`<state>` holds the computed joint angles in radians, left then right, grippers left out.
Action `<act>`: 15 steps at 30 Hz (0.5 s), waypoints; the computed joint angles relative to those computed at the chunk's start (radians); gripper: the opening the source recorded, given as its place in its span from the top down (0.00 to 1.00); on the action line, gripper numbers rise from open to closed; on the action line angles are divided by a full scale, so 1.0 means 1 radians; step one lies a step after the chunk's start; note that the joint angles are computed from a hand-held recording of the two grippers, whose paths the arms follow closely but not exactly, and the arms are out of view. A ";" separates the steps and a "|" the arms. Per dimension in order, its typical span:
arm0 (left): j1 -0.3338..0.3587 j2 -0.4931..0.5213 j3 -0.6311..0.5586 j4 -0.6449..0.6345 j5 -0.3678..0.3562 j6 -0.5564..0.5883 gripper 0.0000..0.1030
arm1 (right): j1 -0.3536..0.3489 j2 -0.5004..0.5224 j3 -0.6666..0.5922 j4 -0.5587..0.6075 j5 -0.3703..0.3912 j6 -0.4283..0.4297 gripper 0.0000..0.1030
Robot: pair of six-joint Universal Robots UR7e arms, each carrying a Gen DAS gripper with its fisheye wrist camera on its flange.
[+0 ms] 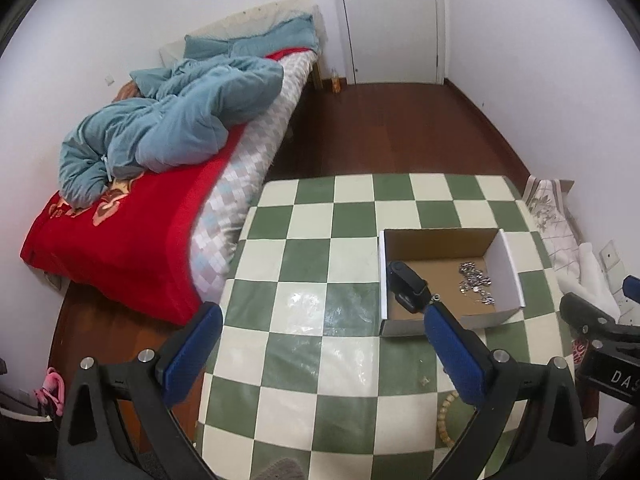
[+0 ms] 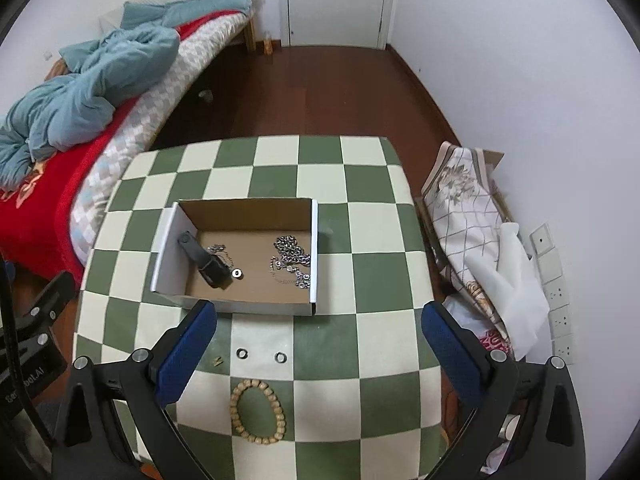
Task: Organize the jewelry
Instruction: 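Grasp the wooden bead bracelet with the left gripper while the right gripper moves toward the earrings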
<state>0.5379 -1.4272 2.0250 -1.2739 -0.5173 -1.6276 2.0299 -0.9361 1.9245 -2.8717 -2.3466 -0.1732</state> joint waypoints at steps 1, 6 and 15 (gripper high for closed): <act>-0.018 -0.005 -0.002 0.028 -0.003 -0.028 0.00 | 0.007 -0.013 0.012 -0.003 0.003 0.004 0.00; -0.075 -0.022 0.005 0.113 -0.022 -0.130 0.00 | 0.025 -0.081 0.079 0.006 0.039 0.047 0.00; -0.013 -0.006 0.174 -0.223 -0.164 0.067 0.01 | -0.079 -0.082 0.226 -0.008 0.049 0.089 0.18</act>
<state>0.5254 -1.4336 2.1993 -1.4974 -0.6810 -1.5610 1.9512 -1.0182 2.1500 -2.8802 -2.2978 -0.0845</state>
